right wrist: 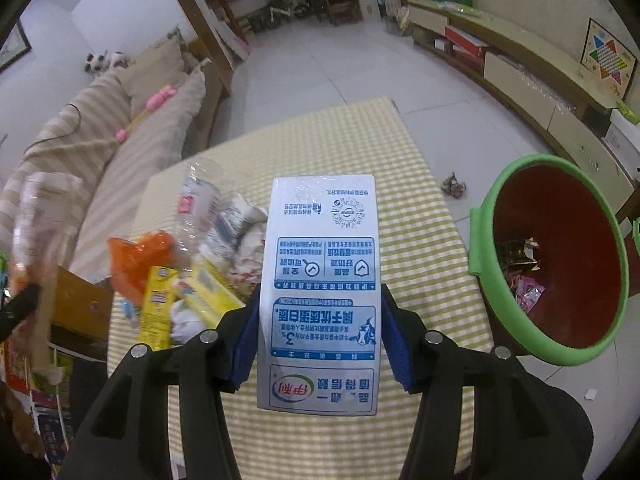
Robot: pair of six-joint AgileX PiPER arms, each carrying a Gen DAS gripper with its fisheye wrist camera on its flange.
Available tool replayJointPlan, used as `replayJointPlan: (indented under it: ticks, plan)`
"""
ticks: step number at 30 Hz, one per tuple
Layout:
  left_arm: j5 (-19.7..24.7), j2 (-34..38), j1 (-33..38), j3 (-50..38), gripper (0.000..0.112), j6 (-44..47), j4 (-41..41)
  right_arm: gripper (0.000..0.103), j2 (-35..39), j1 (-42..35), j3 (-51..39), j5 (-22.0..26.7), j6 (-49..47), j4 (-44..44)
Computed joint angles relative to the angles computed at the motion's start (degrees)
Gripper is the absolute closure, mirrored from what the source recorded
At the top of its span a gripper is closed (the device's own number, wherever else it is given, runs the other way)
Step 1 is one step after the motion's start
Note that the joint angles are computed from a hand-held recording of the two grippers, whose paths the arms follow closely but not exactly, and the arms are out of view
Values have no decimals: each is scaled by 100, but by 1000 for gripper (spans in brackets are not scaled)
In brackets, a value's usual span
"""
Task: Collect trash
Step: 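Lift the Pocky wrapper and milk carton and carry them toward the bin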
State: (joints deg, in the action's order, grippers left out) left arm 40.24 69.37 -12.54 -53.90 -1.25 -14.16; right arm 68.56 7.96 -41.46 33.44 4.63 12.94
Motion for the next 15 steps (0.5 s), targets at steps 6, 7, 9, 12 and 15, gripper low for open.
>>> replayJointPlan:
  ticks: [6, 7, 9, 12, 15]
  plan:
    - [-67, 66, -191, -29, 69, -72, 58, 51, -482, -225, -76, 338, -190, 217]
    - [-81, 81, -210, -30, 69, -52, 42, 51, -567, -331, -59, 400, -316, 303]
    - [-118, 112, -316, -37, 69, -108, 83, 51, -726, -445, -45, 489, -379, 332]
    - [-155, 156, -499, -70, 69, -225, 178, 50, -907, -660, -17, 611, -567, 419]
    - [-200, 212, -705, -102, 69, -379, 310, 50, -1100, -850, 21, 718, -685, 416]
